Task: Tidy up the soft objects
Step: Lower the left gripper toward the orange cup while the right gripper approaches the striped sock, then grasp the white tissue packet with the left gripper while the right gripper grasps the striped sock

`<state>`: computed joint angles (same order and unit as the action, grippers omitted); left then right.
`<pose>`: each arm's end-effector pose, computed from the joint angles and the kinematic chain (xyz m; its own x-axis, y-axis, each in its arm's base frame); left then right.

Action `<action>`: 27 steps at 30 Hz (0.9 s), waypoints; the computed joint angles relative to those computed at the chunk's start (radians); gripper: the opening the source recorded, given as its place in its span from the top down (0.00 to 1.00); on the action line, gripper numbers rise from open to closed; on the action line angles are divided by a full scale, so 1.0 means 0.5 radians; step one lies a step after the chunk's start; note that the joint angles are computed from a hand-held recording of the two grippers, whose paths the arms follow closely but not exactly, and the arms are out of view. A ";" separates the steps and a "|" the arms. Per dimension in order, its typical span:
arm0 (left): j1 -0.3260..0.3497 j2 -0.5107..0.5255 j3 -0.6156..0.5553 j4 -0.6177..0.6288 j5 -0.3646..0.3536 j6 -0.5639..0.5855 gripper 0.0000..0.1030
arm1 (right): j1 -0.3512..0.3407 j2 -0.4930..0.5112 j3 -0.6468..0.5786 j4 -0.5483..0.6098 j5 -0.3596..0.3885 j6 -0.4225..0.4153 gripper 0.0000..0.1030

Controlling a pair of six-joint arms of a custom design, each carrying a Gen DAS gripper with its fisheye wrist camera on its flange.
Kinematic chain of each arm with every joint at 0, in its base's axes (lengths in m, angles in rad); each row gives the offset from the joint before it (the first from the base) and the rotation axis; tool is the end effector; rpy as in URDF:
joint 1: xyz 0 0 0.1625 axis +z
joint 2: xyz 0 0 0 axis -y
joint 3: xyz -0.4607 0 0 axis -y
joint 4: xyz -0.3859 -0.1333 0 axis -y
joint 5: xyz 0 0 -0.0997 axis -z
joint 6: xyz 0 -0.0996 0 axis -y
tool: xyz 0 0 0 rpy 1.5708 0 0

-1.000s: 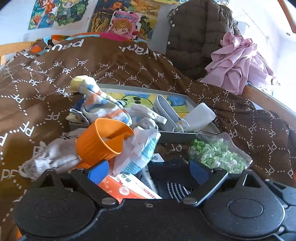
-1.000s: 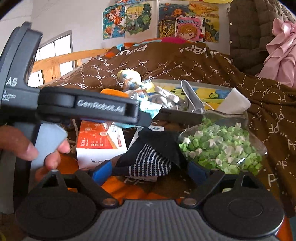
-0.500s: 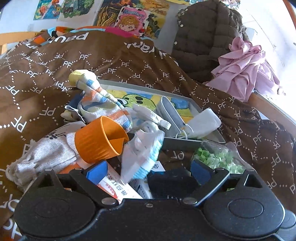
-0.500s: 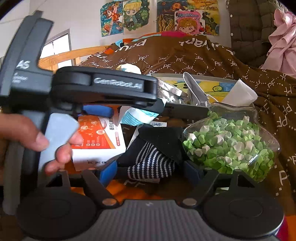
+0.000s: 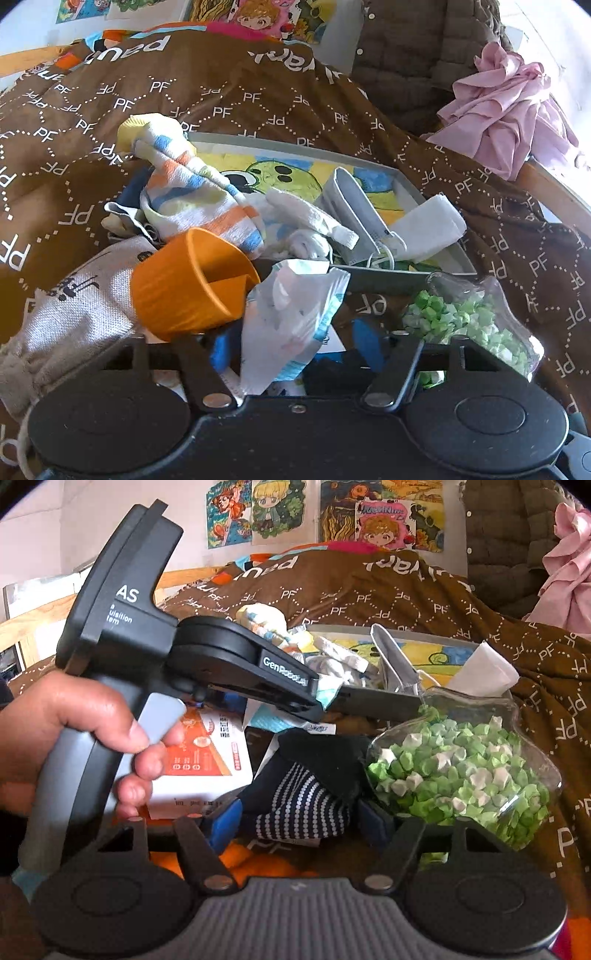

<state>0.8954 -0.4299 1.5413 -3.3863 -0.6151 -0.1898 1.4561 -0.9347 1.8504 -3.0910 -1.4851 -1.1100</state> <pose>-0.2721 -0.6829 0.0294 -0.8568 -0.1632 -0.4892 0.3206 0.5744 -0.7532 0.0668 -0.6592 0.2021 -0.5269 -0.7029 0.4778 -0.8497 0.4223 -0.3158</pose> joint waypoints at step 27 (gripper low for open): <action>-0.127 -0.090 0.273 -0.136 0.057 -0.135 0.62 | -0.035 -0.062 0.006 0.010 0.128 0.112 0.94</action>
